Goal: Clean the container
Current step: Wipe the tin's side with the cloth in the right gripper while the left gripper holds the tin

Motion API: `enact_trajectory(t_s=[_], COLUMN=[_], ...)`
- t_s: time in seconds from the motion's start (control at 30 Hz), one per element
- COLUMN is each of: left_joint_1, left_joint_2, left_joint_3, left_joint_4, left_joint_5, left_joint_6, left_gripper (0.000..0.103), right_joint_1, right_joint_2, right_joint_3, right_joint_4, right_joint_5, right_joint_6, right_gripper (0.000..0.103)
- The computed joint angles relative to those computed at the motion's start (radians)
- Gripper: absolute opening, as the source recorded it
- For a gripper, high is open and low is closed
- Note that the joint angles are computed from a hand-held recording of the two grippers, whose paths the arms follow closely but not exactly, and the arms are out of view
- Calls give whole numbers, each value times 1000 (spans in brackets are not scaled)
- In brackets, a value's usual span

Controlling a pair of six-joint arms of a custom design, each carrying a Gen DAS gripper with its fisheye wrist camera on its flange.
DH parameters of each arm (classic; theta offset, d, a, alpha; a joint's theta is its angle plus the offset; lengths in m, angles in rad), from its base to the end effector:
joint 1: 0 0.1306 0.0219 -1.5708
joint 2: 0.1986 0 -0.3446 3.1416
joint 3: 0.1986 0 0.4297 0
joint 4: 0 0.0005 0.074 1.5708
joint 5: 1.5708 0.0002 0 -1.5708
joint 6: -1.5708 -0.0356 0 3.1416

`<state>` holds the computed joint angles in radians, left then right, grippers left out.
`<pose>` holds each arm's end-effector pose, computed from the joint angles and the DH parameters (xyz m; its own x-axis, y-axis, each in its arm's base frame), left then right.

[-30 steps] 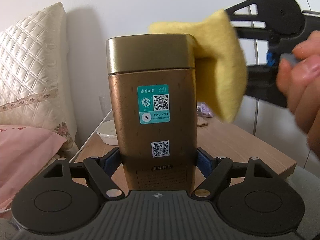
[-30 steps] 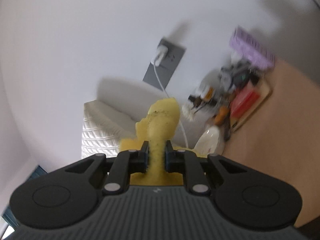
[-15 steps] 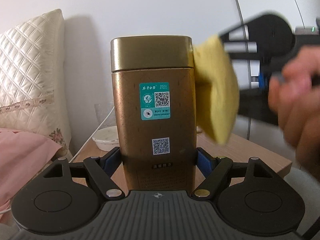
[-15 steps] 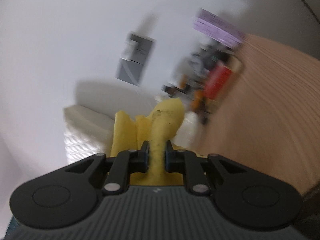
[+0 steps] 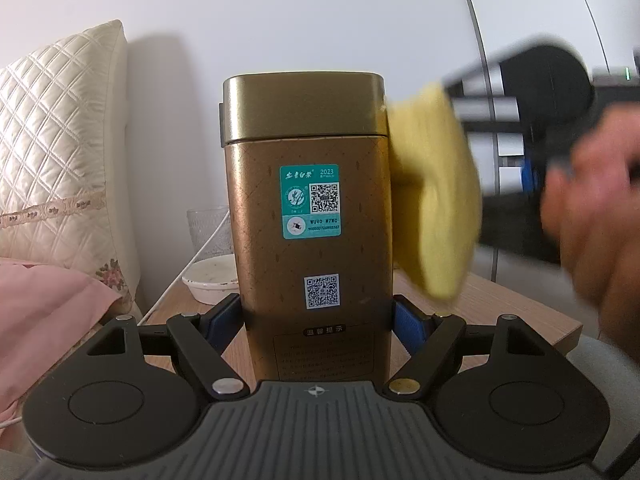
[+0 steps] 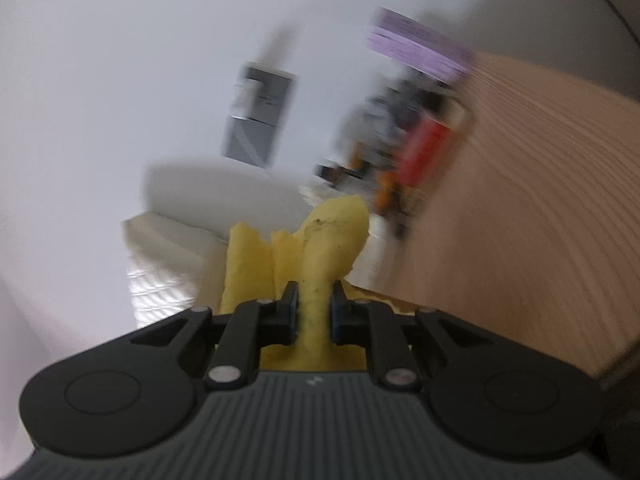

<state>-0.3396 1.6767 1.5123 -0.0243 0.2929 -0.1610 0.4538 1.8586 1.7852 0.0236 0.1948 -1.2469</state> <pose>0.6142 -0.2284 0.3686 -0.0806 0.1912 -0.9782 0.6071 0.7878 0.1040 0.6506 0.3091 0.3981 -0.2572 0.9093 -0.3270 -0.0392 0.3283 0.9438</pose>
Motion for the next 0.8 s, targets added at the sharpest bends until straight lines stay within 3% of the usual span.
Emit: enact_trajectory(t_s=[0.2, 0.47, 0.63, 0.8], left_joint_1=[-6, 3, -5, 3], left_joint_2=[6, 4, 12, 33], left_joint_3=[9, 5, 16, 49], left_joint_4=[2, 3, 6, -4], left_joint_5=[-22, 5, -19, -10], left_joint_6=[6, 2, 10, 9], left_gripper=[82, 82, 82, 82], right_joint_1=[1, 13, 18, 21], right_joint_2=[-4, -20, -34, -35], right_joint_3=[2, -44, -30, -46], right_joint_4=[30, -46, 7, -31], right_joint_5=[6, 1, 8, 11], right_joint_6=[27, -83, -17, -32], right_gripper=[16, 16, 16, 16])
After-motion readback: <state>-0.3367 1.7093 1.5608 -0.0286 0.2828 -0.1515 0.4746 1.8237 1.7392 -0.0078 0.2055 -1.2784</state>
